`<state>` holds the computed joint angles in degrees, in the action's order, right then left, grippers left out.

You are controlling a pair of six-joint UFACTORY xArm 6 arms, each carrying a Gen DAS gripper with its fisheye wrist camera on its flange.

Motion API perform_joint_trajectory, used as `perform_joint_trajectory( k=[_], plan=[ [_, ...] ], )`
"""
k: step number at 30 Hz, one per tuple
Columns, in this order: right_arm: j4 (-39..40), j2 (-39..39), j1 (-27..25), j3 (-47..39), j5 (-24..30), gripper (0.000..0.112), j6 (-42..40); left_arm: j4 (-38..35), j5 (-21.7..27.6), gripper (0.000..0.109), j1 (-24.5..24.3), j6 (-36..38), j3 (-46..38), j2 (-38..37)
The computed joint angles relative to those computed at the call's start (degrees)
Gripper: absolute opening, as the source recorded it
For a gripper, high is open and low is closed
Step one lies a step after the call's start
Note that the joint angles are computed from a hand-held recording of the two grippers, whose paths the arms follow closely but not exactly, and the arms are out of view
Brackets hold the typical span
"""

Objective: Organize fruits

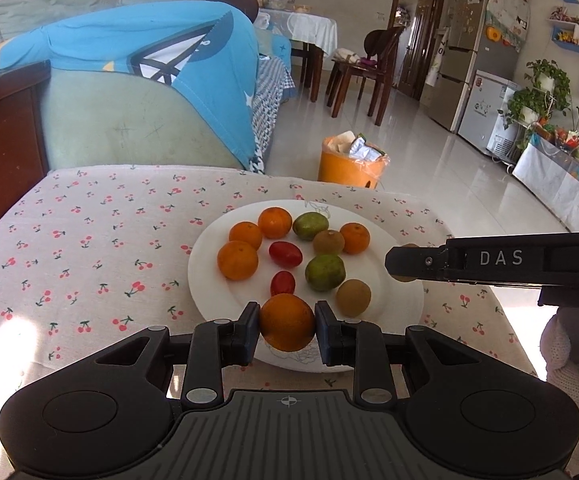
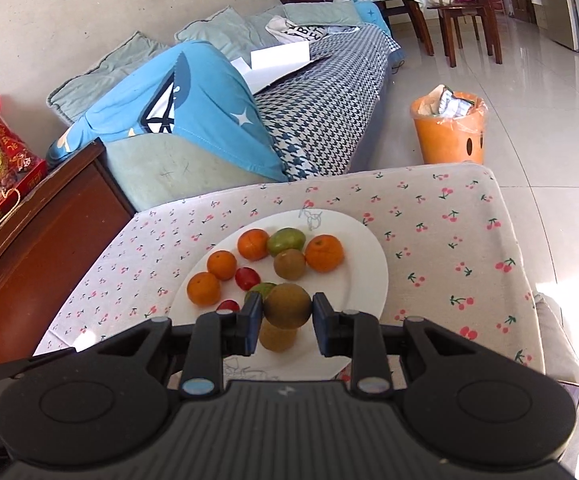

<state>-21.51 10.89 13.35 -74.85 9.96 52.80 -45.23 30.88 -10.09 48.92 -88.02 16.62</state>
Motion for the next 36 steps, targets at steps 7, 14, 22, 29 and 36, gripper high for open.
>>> perform_joint_trajectory(
  k=[7, 14, 22, 29, 36],
  plan=[
    [-0.26, 1.32, -0.84, -0.45, 0.8, 0.027, 2.73, 2.27, 0.32, 0.027, -0.82, -1.96, -1.78, 2.19],
    [-2.0, 1.47, -1.22, -0.64, 1.13, 0.031, 5.96, 2.3, -2.72, 0.049, -1.58, -1.46, -0.73, 1.43],
    [-2.14, 0.4, -0.71, -1.31, 3.71, 0.04, 5.99, 7.39, 0.41, 0.067, -0.65, -6.72, -1.67, 0.28],
    [-2.02, -1.78, 0.64, -2.59, 10.45, 0.055, 5.17, 16.94, 7.21, 0.077, 0.79, -16.48, -4.92, -0.11],
    [1.49, -3.36, 2.51, -4.75, 18.9, 0.066, 0.02, 24.69, 12.8, 0.084, 2.01, -21.79, -7.85, -0.28]
  ],
)
